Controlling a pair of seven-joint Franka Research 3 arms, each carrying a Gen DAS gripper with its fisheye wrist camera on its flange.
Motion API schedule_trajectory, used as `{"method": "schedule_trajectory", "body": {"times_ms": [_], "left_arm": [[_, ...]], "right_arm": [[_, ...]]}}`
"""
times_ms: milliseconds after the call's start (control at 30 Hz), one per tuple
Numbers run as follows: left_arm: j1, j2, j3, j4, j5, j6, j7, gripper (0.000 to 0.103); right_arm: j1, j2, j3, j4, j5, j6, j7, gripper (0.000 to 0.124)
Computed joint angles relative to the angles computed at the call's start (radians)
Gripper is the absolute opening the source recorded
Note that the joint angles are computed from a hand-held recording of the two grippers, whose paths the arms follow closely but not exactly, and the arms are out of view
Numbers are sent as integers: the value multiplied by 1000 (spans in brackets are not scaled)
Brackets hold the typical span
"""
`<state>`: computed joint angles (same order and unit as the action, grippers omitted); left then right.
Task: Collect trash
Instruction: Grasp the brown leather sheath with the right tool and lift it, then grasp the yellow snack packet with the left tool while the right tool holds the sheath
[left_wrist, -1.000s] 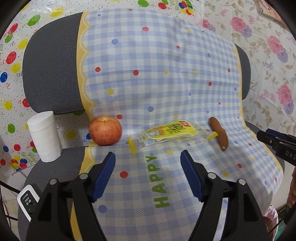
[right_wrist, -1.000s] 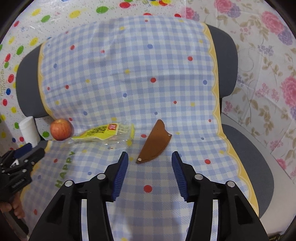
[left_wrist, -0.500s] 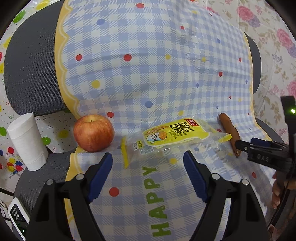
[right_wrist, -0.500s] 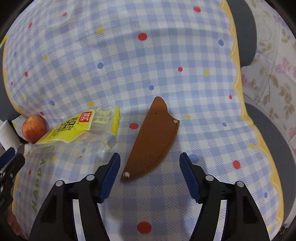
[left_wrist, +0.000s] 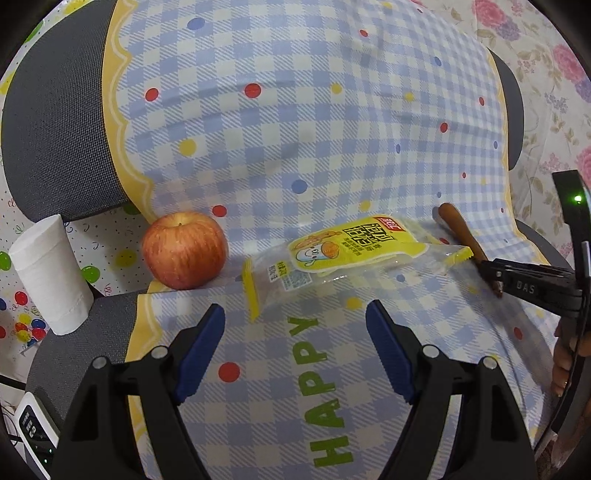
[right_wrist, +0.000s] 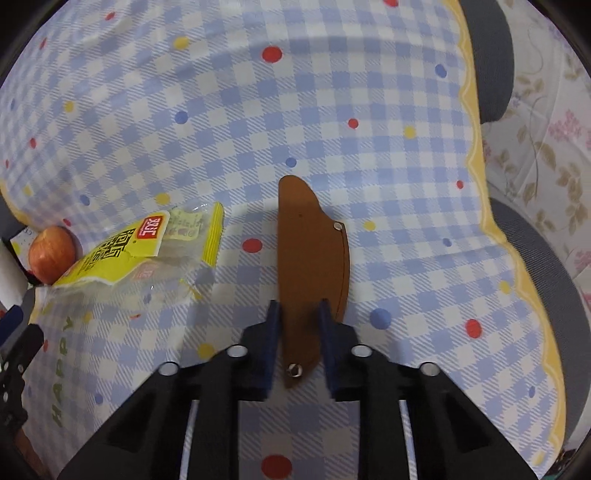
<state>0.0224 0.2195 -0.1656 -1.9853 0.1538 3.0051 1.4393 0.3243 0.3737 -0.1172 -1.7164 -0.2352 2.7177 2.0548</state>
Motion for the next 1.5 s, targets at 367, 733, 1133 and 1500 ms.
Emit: {"method": "schedule_trajectory", "body": {"times_ms": [367,733,1133,1500], "left_arm": [[-23,11,30,15,75,12,-43,77],[8,37,-9,43,17,8,-6,76],[2,28,-3,35,22,5,-13,76],[-84,71,85,103,182,-47,-88,71]], "right_arm": [[-43,-78,15,-106,0,68,-44,14],[-45,54,4,73,32,3,-137,64],[-62,30,21,31,149,-5,-166,52],[-44,-145,53,-178,154,135,-172,52]]}}
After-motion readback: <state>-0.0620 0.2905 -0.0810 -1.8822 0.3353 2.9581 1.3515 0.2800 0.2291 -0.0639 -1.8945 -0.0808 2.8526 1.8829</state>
